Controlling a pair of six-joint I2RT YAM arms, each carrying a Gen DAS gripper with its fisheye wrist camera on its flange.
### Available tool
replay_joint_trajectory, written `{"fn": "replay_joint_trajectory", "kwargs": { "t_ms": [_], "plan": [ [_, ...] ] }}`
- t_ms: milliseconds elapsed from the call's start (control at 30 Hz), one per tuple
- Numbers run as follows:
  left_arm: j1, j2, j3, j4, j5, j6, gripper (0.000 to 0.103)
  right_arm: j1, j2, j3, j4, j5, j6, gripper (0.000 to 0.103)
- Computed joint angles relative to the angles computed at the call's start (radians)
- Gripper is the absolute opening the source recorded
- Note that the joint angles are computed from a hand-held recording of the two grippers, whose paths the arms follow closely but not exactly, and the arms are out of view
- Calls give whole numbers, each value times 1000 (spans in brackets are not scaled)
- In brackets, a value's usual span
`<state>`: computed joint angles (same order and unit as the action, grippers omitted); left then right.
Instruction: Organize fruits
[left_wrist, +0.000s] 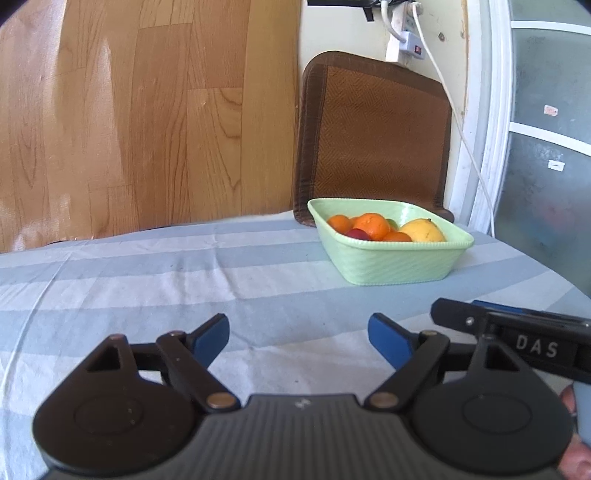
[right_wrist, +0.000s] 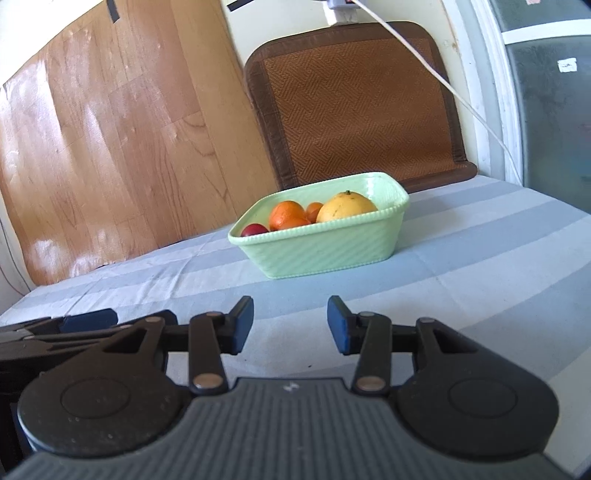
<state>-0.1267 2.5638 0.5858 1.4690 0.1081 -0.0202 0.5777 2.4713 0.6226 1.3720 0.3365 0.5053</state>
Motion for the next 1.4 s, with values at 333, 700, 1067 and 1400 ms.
{"fn": "replay_joint_trajectory", "kwargs": {
  "t_ms": [333,700,1067,1400],
  "plan": [
    [2,-14,9,-48,-55,-32,90,1,25,-26,84,15,32,52],
    [-13,-5,0,-15,-89,-16,93,-5,31,-31,103,0,44,54],
    [-11,-4,0,-9,-102,-10,99,-5,32,-33,110,-1,48,55],
    [-16,8,-5,22,-114,13,101,-10,33,-37,119,-12,50,55]
  ]
}}
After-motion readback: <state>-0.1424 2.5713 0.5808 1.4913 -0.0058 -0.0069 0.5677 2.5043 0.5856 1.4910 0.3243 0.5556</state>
